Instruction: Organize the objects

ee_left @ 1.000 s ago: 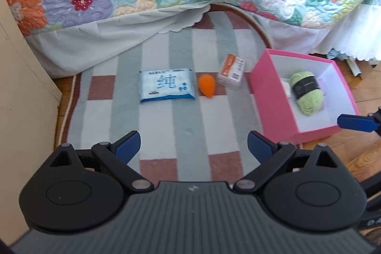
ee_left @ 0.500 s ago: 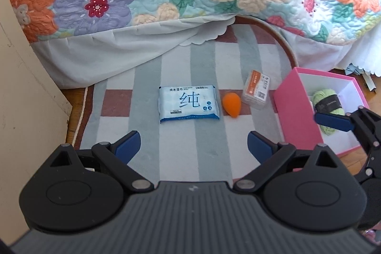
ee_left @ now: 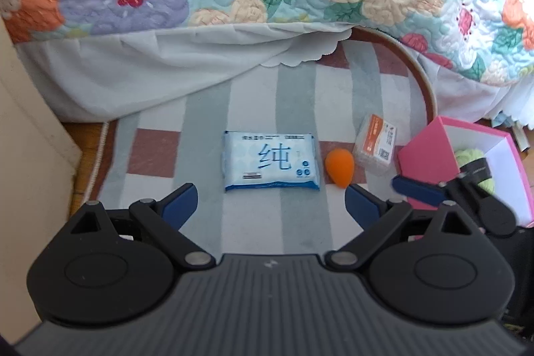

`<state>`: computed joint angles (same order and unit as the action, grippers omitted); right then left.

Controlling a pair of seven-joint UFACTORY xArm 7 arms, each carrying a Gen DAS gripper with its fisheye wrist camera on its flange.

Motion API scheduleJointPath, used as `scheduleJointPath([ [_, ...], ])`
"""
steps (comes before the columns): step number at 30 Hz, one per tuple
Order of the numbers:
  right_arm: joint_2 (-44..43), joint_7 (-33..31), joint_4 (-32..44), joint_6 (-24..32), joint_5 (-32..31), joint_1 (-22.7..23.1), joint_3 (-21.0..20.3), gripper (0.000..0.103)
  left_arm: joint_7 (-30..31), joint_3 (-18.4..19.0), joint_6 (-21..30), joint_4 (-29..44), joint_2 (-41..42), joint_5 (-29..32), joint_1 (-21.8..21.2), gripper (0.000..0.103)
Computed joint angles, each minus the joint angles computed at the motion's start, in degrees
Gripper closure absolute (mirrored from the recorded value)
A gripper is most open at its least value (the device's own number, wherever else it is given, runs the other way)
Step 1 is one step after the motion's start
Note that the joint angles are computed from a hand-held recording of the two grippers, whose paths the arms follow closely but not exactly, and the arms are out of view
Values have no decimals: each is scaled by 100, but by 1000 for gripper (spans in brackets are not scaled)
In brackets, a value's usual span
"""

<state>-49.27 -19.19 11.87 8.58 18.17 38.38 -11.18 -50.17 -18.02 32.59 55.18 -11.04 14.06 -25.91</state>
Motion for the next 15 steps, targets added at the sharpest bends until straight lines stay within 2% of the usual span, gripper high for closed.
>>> scheduleJointPath([
  [3,125,-100,58,-221,342,522,-680,6,-37,23,-140,39,159,5,21,8],
  [6,335,-248,126,-336,403,695,-852,6,-144,-6,-174,148,347,339,43,8],
  [9,616,-447,237,-368,423,920,-1069,7,-152,81,-390,157,517,330,9,10],
  [13,1017,-679,366,-665,648,1445,-1483,9,-396,172,-508,219,808,580,7,18],
  [15,1234,-749,428,-870,687,1716,-1702,12,-407,265,-683,172,913,499,-4,23],
])
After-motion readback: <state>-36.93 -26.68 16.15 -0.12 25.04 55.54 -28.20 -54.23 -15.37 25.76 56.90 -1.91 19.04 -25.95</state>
